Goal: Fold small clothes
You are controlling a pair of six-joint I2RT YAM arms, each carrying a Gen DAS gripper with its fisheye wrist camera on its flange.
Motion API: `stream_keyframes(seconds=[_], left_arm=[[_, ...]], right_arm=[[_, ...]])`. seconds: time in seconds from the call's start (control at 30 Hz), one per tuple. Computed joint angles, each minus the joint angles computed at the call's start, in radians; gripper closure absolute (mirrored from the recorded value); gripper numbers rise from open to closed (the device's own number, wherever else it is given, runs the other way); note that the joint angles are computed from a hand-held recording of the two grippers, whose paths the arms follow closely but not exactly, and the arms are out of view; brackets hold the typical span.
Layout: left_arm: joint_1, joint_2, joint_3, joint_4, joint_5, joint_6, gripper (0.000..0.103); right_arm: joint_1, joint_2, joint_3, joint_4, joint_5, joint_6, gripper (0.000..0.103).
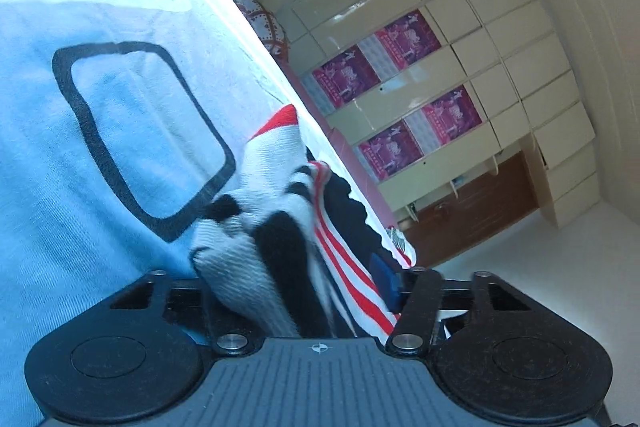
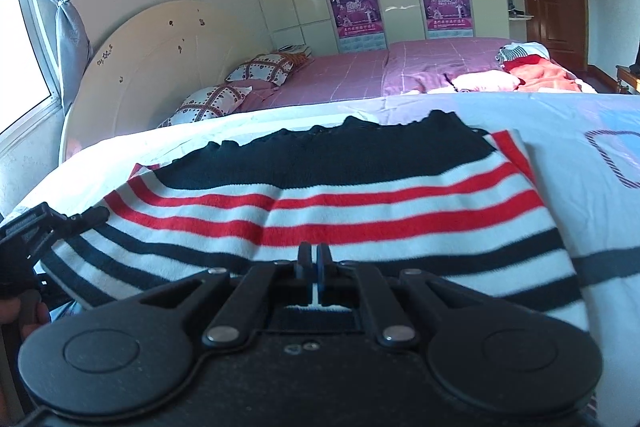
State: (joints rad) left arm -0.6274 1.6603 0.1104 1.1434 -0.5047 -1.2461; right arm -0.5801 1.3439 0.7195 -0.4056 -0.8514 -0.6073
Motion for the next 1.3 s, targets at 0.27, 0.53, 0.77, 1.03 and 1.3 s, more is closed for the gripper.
stream_keyframes(seconds=[0.27, 0.53, 0.77, 1.03, 1.3], left_arm=[[0.090, 0.198, 0.023, 0.217, 0.098, -0.040, 0.080], [0.106, 0.243, 0.040, 0.242, 0.114, -0.011, 0.080], [0.104, 0.175, 0.035, 0.153, 0.115, 0.018, 0.083], [0.104, 0.074, 0.048, 0.013, 0.114, 0.049, 0.083], [0.073, 0.046, 0.058, -0.052, 0.074, 0.046, 0.083]], right_arm=[[0.125, -0.017, -0.054, 0.080, 0.036, 0.032, 0.099], [0.183, -0.028, -0.128, 0.211, 0.129, 0.048, 0.101], [0.152, 0.004, -0.124, 0.222, 0.076, 0.063, 0.101], [0.126, 0.051, -0.105, 0.218, 0.019, 0.071, 0.102], [0.132, 0.077, -0.083, 0.211, 0.015, 0.109, 0.103]])
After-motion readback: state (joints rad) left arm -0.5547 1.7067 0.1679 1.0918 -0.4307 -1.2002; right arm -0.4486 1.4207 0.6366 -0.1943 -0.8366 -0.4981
